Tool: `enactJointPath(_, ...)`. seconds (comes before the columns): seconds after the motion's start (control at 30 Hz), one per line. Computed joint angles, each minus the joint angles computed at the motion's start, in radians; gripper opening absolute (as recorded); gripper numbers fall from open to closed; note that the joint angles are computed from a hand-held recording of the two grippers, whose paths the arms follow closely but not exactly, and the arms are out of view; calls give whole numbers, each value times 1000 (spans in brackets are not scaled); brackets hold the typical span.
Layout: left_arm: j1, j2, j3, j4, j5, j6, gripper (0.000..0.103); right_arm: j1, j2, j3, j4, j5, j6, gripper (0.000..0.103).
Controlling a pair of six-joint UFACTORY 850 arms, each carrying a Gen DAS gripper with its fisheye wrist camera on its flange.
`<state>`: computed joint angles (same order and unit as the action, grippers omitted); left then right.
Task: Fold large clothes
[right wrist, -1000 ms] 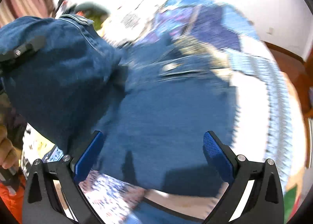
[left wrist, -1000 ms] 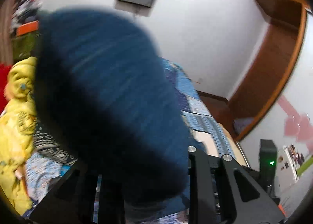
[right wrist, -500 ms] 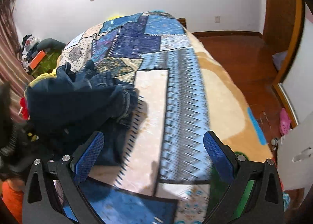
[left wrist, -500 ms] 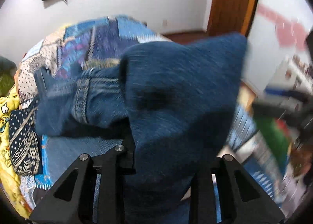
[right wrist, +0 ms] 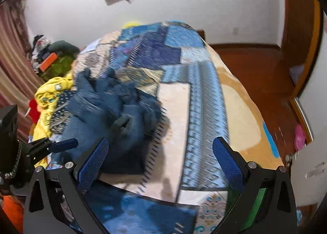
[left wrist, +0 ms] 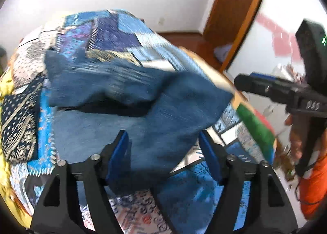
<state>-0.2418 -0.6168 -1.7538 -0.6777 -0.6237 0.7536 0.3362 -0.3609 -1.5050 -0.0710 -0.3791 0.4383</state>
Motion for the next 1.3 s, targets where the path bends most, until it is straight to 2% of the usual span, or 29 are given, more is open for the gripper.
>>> enactJointPath(0.1, 42, 54, 60, -84, 71, 32, 88, 25, -8, -28, -11, 15, -20, 101)
enactJointPath(0.13, 55, 67, 77, -90, 120, 28, 91, 35, -15, -42, -14, 19, -29, 101)
enactJointPath(0.17, 63, 68, 78, -68, 150, 1, 96, 45, -26, -60, -16, 17, -43, 101)
enactJointPath(0.23, 75, 56, 68, 40, 193, -121, 96, 61, -62, -108, -17, -2, -72, 101)
enactJointPath(0.33, 93, 0, 17, 219, 163, -299, 96, 78, -143, -211, 47, -63, -194, 101)
enactJointPath(0.43, 96, -70, -44, 352, 104, -428, 96, 86, -249, -349, 107, -176, -320, 101)
enactJointPath(0.63, 126, -75, -2, 161, 104, -296, 103, 81, -473, -685, 73, -443, -406, 101)
enactJointPath(0.77, 133, -85, -3, 122, 95, -261, 103, 56, -601, -890, 47, -558, -394, 101)
enactJointPath(0.83, 129, -83, 2, 140, 109, -262, 103, 41, -624, -922, 15, -574, -345, 100)
enactJointPath(0.9, 122, -77, 9, 170, 127, -274, 103, 26, -616, -892, -53, -561, -272, 100)
enactJointPath(1.0, 110, -75, 13, 210, 143, -281, 103, -29, -580, -794, 85, -545, -279, 100)
enactJointPath(1.1, 93, -65, 30, 286, 179, -329, 103, -49, -500, -638, 155, -470, -284, 100)
enactJointPath(1.17, 89, -61, 35, 327, 194, -361, 103, -41, -433, -539, 146, -415, -261, 100)
enactJointPath(1.23, 91, -64, 29, 335, 182, -373, 103, -31, -379, -473, 122, -374, -240, 100)
enactJointPath(1.3, 95, -70, 19, 326, 162, -383, 103, -31, -317, -392, 195, -315, -301, 100)
